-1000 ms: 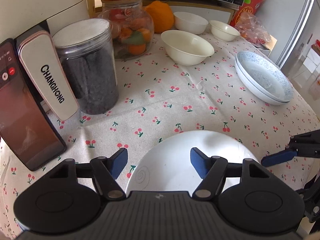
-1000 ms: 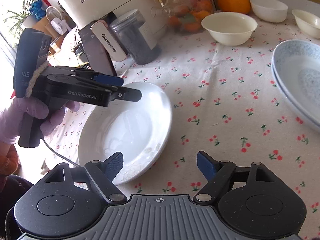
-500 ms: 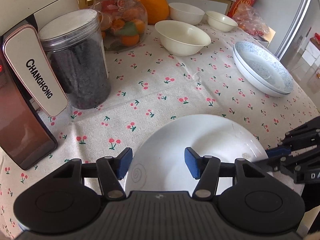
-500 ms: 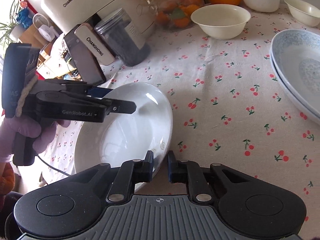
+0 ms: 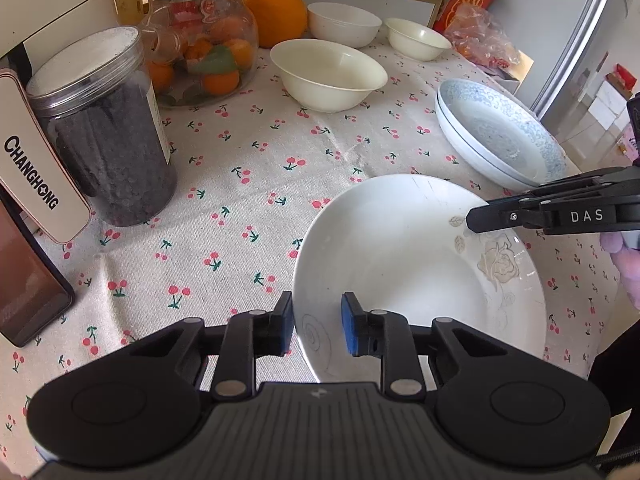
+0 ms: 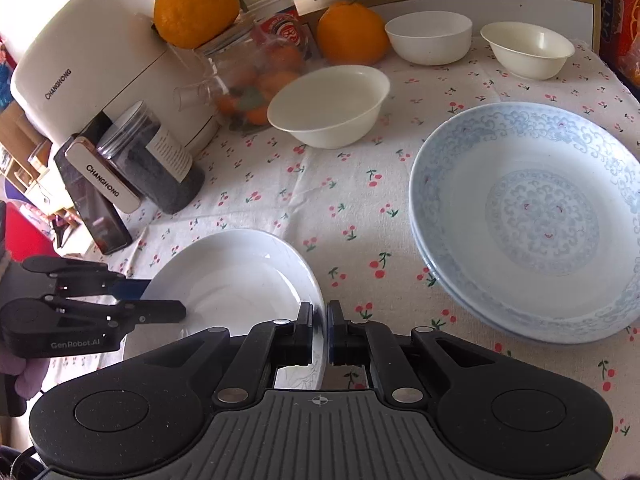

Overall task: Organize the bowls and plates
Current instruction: 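Close the left tool on the white plate rim while the right tool grips it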

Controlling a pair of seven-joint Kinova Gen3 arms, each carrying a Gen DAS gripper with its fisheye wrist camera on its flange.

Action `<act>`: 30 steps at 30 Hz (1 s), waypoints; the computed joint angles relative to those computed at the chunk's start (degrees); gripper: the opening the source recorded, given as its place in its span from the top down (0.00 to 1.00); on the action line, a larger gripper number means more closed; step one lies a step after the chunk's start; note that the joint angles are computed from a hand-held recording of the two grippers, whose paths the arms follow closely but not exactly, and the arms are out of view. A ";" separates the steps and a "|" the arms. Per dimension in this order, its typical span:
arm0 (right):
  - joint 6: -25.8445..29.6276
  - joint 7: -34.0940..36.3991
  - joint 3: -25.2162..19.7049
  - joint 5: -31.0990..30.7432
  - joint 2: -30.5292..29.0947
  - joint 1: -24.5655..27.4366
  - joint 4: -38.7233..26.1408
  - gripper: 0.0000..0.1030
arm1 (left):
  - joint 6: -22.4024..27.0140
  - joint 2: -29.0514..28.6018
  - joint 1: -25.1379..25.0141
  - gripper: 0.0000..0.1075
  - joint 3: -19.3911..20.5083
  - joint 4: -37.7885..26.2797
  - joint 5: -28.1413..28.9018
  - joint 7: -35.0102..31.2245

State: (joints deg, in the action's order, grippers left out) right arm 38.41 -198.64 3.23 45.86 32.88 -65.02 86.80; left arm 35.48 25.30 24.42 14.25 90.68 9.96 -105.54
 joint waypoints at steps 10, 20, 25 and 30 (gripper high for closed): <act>-1.85 6.07 -3.72 -6.32 -1.54 2.72 1.02 0.84 | 3.71 -0.39 0.16 0.80 -0.61 -0.67 0.64 3.06; -6.86 3.66 -1.01 -8.31 -3.59 -0.23 4.93 0.85 | 2.79 -0.76 1.15 0.81 -1.31 0.00 0.43 7.13; -3.91 3.01 -0.10 -5.71 -3.71 -1.80 4.26 0.86 | 1.59 -0.89 0.60 0.81 -0.63 0.40 1.34 8.13; -4.48 -3.28 1.12 -0.59 -5.57 -2.58 6.86 0.87 | -1.33 -1.44 0.61 0.83 -0.29 0.71 2.44 9.48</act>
